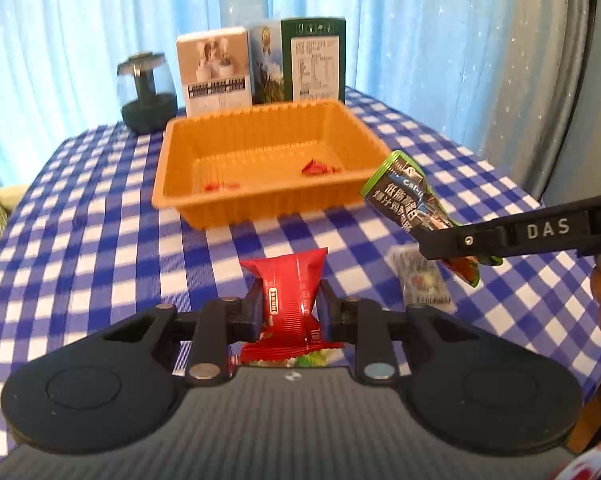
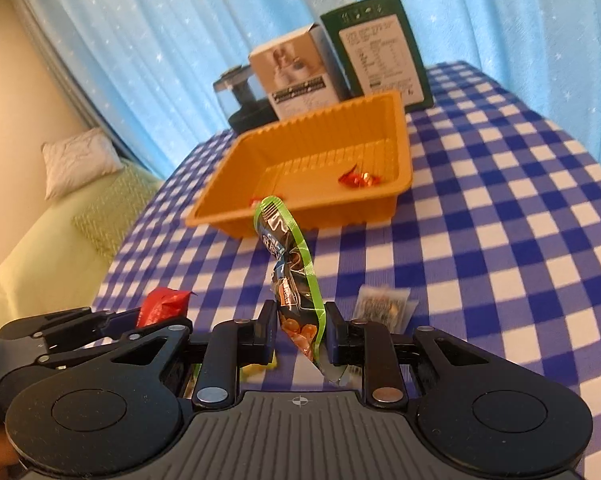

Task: Organize snacks
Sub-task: 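Carry both snacks over the orange tray and open both tools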

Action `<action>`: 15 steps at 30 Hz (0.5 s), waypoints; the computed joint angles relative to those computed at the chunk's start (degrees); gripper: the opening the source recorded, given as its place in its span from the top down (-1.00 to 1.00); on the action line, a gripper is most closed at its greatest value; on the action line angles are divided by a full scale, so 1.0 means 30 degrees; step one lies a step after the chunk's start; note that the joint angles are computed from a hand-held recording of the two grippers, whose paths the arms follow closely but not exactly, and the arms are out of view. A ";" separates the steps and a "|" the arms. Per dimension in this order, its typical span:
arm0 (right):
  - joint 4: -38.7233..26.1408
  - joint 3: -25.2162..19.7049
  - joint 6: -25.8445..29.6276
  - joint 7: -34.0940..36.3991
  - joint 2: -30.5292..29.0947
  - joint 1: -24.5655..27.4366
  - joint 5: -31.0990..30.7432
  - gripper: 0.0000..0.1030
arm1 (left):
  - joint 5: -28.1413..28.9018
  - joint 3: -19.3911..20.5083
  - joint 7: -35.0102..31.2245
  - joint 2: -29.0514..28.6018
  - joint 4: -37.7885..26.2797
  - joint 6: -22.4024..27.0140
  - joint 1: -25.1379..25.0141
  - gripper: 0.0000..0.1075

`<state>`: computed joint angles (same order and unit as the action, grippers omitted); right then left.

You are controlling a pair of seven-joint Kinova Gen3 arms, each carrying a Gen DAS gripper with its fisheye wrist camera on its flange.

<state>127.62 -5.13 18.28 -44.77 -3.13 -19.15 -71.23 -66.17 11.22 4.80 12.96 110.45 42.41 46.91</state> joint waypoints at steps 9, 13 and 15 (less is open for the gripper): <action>-0.1573 -0.0132 -0.0648 -0.1685 0.0491 -0.0033 0.1305 0.53 | -0.0514 -0.0603 -0.1088 0.0265 -0.1195 -0.0518 -0.0891 0.55; -0.2364 -0.0327 -0.0698 -0.1353 0.1061 0.0203 0.0924 0.53 | -0.0430 -0.1014 -0.1586 0.0557 -0.1759 -0.1188 -0.1424 0.55; -0.2770 -0.0535 -0.0825 -0.1311 0.1454 0.0436 0.0756 0.53 | -0.0301 -0.1252 -0.1823 0.0701 -0.2042 -0.1572 -0.1656 0.55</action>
<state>119.31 -6.73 15.81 -48.70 1.23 -17.84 -68.96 -67.07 7.46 -0.67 15.07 104.32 37.69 41.94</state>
